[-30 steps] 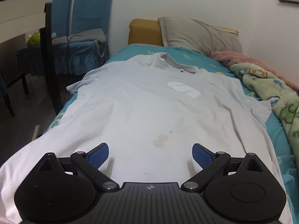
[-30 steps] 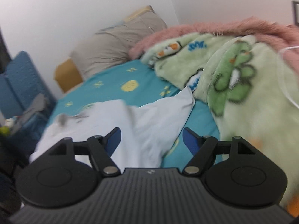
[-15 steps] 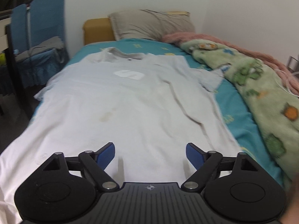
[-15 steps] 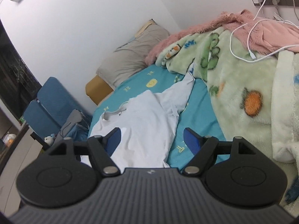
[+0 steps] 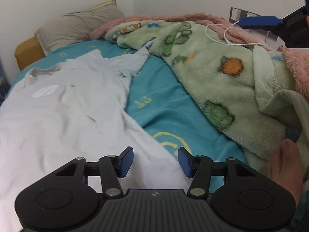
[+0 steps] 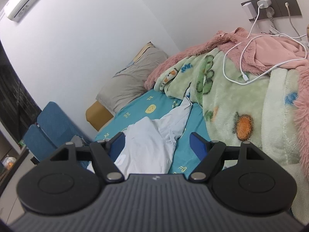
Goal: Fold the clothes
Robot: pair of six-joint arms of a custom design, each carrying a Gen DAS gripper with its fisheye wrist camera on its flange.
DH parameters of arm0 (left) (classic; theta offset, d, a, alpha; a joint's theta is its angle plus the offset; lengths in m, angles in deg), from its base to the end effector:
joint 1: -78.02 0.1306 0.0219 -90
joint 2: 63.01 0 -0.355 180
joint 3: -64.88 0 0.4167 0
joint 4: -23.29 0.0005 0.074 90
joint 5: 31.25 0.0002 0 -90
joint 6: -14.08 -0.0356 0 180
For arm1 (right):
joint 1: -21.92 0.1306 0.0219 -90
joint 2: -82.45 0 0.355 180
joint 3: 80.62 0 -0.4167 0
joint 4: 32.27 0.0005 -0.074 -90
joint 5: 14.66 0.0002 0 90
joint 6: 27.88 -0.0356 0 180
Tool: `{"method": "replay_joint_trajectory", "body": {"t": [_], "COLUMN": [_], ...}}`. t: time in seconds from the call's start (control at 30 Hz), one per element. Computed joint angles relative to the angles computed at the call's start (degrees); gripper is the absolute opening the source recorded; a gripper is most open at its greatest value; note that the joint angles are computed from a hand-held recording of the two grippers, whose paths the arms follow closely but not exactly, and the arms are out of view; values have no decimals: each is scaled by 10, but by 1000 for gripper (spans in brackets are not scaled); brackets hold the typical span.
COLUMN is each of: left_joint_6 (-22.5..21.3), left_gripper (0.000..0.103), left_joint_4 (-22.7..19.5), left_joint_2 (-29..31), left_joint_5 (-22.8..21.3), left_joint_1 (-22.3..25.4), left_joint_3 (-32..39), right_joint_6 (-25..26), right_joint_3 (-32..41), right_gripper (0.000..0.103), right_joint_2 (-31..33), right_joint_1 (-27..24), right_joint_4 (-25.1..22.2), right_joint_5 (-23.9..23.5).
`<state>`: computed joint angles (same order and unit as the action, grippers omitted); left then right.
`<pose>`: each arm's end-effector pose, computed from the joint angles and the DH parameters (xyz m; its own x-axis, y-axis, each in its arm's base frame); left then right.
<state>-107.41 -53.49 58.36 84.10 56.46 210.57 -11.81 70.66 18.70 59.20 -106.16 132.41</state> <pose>0.5996 -0.2539 0.5210 -0.3286 0.6374 -0.6969 0.8753 0.4828 0.0288 0.4900 0.3348 0.6295 0.0451 0.6909 -0.7216 0.5325 0.5945 0.6025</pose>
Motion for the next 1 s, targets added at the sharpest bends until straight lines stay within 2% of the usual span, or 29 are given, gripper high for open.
{"method": "replay_joint_trajectory", "body": {"t": [0.13,0.27,0.3,0.4,0.5,0.57,0.67,0.73,0.87,0.93,0.97,1.0], "left_joint_6": [-32,-30,-29,-25,-15,-5,-3,-12,20,28,28,25], "left_gripper": [37,36,32,3,1,0,0,0,4,22,29,42], "left_joint_4": [-32,17,30,54,52,47,17,14,-32,-50,-58,-66], "left_joint_2": [23,-7,-15,-25,-21,-19,-11,-13,32,50,58,67], "left_joint_5": [-7,-51,-63,-75,-59,-45,7,19,25,27,29,29], "left_joint_1": [-17,-30,-34,-36,-32,-29,-26,-28,-21,-12,-6,1], "left_joint_3": [15,-43,-57,-75,-68,-59,-35,-37,26,64,84,107], "right_joint_6": [-1,-6,-12,-26,-35,-37,-34,-29,-15,-3,2,6], "right_joint_3": [-19,-43,-45,-63,-69,-74,-89,-98,-98,-102,-105,-110], "right_gripper": [77,77,77,77,77,77,77,77,77,77,77,77], "right_joint_2": [-9,-21,-22,-32,-35,-38,-47,-52,-52,-53,-55,-56], "right_joint_1": [-3,-7,-8,-11,-13,-13,-13,-13,-16,-18,-19,-21], "right_joint_4": [16,33,31,38,37,39,54,65,69,78,86,94], "right_joint_5": [-12,-20,-23,-24,-20,-17,-7,-2,-6,-15,-20,-27]}}
